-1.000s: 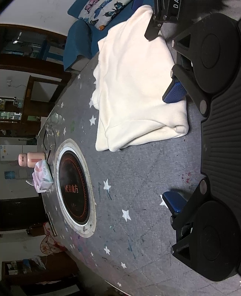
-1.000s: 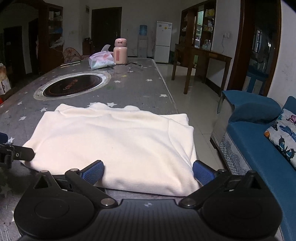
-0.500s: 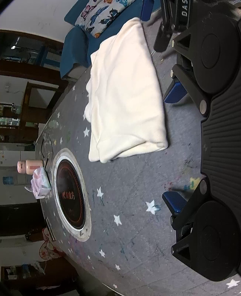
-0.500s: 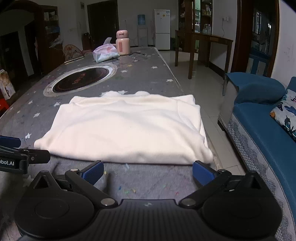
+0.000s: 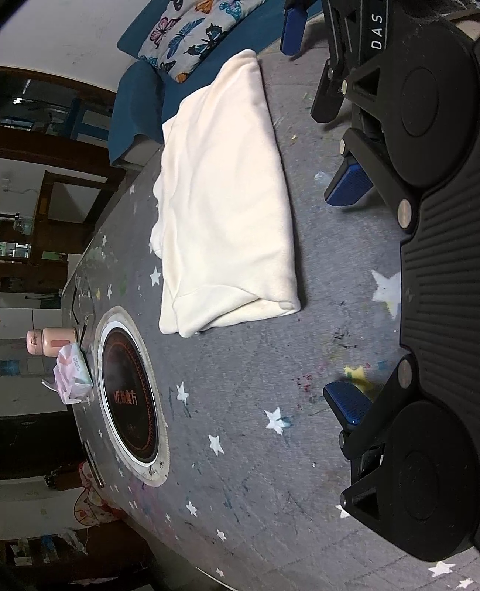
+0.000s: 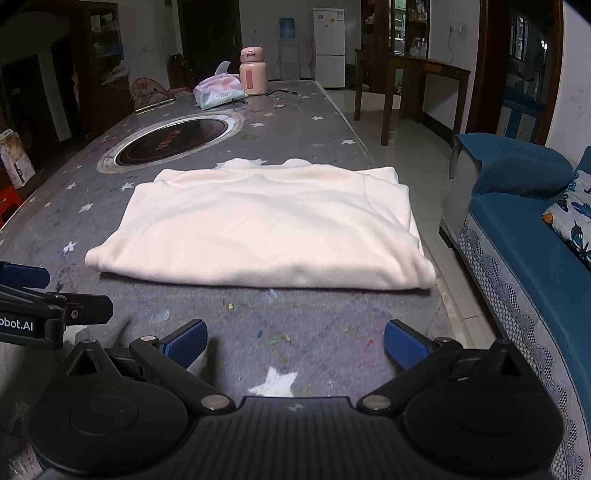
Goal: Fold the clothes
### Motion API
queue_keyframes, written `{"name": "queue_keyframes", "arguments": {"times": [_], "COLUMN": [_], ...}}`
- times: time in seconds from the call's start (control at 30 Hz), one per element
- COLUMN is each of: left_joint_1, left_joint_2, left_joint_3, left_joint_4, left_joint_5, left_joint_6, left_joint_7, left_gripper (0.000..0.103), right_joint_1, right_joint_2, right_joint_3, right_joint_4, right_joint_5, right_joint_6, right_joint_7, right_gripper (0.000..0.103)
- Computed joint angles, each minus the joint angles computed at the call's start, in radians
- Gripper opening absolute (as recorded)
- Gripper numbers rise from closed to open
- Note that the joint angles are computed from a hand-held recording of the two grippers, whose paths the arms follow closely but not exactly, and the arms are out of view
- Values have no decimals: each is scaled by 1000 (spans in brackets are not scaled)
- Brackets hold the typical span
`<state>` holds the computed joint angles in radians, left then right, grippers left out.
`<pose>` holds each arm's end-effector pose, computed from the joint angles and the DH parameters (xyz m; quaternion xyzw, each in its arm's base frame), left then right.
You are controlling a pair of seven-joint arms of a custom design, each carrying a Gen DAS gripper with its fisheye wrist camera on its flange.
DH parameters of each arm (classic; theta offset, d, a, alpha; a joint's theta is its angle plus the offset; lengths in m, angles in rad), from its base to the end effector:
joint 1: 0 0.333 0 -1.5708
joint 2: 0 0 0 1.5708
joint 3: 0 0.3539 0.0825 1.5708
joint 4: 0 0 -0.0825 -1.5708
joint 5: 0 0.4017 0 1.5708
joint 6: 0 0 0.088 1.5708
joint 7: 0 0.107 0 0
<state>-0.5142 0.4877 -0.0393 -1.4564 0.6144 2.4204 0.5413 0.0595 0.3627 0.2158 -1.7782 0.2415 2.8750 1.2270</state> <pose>0.6600 -0.3973 0.4835 -0.7050 0.6281 -0.2275 0.2382 0.7022 0.1632 0.4695 -0.7653 0.5257 -0.1894 0.3197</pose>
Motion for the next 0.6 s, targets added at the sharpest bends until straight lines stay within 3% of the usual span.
{"name": "queue_keyframes", "arguments": {"times": [0.6], "left_joint_1": [-10], "left_joint_2": [-31], "left_joint_3": [-13], "left_joint_4": [-37], "left_joint_5": [15], "left_joint_6": [-3], "left_joint_7": [-16], "left_gripper": [103], "right_joint_1": [0], "right_joint_2": [-41], "right_joint_3": [-4], "right_joint_4": [-54], "right_joint_5": [17], "right_joint_6": [15], "right_joint_7": [-4], "right_gripper": [103]}}
